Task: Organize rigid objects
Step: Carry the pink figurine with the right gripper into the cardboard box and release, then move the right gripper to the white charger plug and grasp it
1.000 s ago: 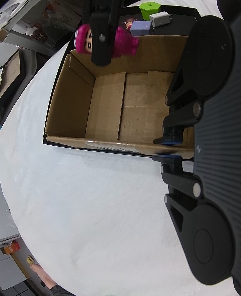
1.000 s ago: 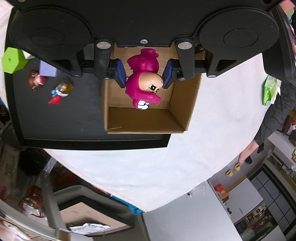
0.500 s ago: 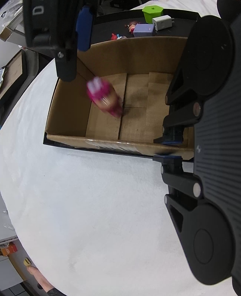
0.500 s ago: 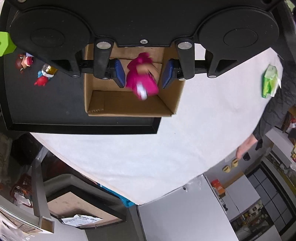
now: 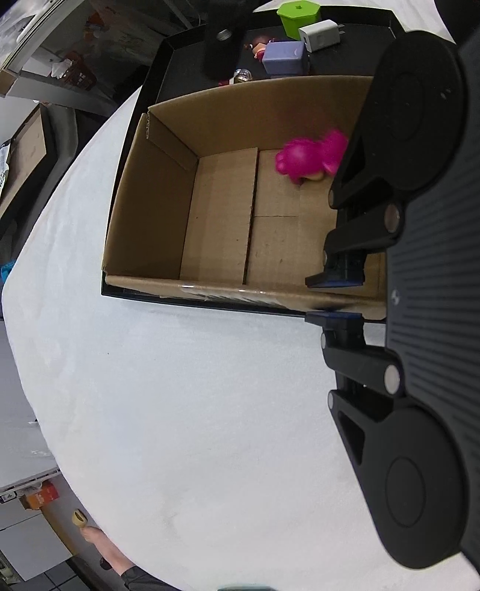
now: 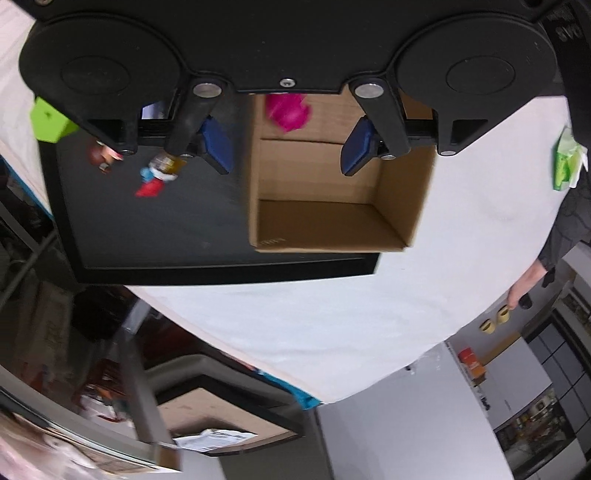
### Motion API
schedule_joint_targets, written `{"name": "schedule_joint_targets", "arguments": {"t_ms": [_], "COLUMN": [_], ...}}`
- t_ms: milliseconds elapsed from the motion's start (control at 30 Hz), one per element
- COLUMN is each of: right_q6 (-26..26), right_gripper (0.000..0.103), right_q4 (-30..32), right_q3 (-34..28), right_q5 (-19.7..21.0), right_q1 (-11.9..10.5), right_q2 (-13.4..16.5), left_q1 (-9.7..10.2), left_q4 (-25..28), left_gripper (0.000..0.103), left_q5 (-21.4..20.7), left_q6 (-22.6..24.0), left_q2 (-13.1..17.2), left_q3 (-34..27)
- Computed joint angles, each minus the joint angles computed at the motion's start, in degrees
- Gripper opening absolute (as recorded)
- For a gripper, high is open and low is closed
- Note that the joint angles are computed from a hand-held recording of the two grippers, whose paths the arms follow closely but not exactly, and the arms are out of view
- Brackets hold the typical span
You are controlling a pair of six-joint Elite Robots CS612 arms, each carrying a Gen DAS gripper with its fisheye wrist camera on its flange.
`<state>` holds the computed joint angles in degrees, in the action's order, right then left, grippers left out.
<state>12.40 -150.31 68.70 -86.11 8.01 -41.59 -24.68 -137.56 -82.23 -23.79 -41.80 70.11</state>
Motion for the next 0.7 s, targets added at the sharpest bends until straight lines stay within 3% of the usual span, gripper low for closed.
{"name": "schedule_joint_targets", "arguments": {"t_ms": [133,233,333,433,700], "right_q6": [1.8,2.7,3.5,3.5,3.0], "right_gripper": [0.068,0.069,0.071,0.074,0.075], "right_q4": [-1.6,-2.3,-2.0,-2.1,0.0], "right_q3": [2.9,4.8,6.3,7.7,10.3], "right_q5": [-1.0,-1.9,-2.5,-3.1,-4.2], "right_q1": [-0.6,-1.1,-1.7,-2.2,-3.9], "right_q2": [-1.2,-1.9,-2.5,-3.1,-4.2], "left_q1": [-0.41,-0.58,-0.87,-1.14,-1.87], "left_q4": [0.6,1.5,1.4,1.5,2.0], "left_gripper": [0.014,0.024,0.052,0.061,0.067], "left_q5": [0.8,1.2,1.8,2.8,4.4], "left_q6": [-0.9,-1.5,-1.2,-2.1,-2.9], "left_q2": [-0.3,-0.3,-0.5,-0.6,-0.8], "left_q3": [0.1,-0.2,-0.1,-0.1,-0.1]}}
